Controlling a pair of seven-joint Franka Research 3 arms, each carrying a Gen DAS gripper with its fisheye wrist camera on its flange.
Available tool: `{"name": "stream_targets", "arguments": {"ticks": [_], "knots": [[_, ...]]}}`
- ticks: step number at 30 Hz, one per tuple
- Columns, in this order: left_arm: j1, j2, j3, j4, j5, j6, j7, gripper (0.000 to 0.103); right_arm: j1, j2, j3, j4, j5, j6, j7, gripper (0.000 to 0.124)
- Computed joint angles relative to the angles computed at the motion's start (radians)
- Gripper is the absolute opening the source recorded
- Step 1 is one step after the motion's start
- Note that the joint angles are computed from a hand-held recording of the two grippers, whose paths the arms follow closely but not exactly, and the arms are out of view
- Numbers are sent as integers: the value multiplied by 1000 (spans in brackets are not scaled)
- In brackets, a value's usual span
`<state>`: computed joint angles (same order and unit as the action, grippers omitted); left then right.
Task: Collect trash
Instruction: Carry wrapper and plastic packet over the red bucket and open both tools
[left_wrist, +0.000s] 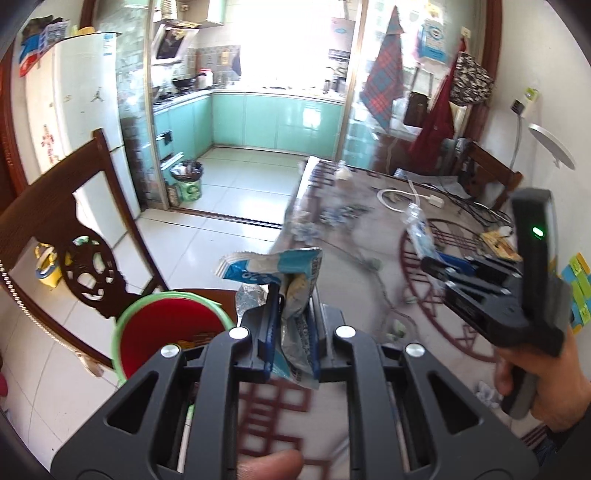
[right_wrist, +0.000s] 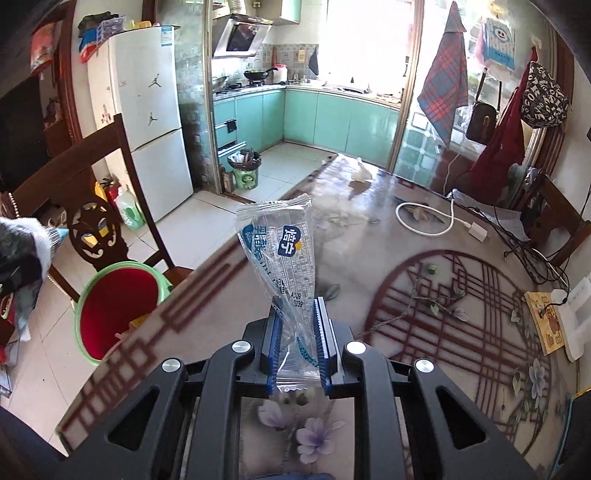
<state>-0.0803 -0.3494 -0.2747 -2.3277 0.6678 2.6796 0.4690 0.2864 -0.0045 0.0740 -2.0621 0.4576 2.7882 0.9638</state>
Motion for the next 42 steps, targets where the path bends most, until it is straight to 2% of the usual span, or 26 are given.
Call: {"name": "stream_targets", "arguments": {"ticks": [5, 12, 24, 30, 31, 32, 34, 37, 40, 42], "knots": [[39, -62, 36, -46, 12, -69, 40, 14, 42, -39, 26, -31, 52, -8, -33, 17], [94, -81, 90, -112, -35, -47, 80, 14, 95, -45, 47, -27, 73, -21, -37, 17], [160, 101, 148, -96, -108, -28, 147, 15, 145, 12, 76, 28, 29, -16, 13, 17], [161, 167, 182, -99, -172, 48, 217, 21, 153, 40, 81, 40, -7, -18, 35, 17], [160, 172, 184, -101, -186, 58, 229, 33, 154, 44, 82, 42, -13, -18, 40, 17], [165, 179, 181, -96, -180, 55, 224, 53, 154, 49, 82, 44, -20, -19, 45, 17], [176, 186, 166, -88, -141, 32, 189, 69, 154, 58, 82, 48, -31, -20, 52, 17], [172, 181, 167, -88, -131, 31, 194, 71, 157, 69, 86, 53, -41, -22, 59, 17], [182, 161, 162, -96, -100, 40, 163, 90, 161, 75, 91, 56, -43, -25, 63, 17], [197, 139, 152, -97, -56, 25, 115, 95, 165, 82, 96, 62, -37, -28, 57, 17]]}}
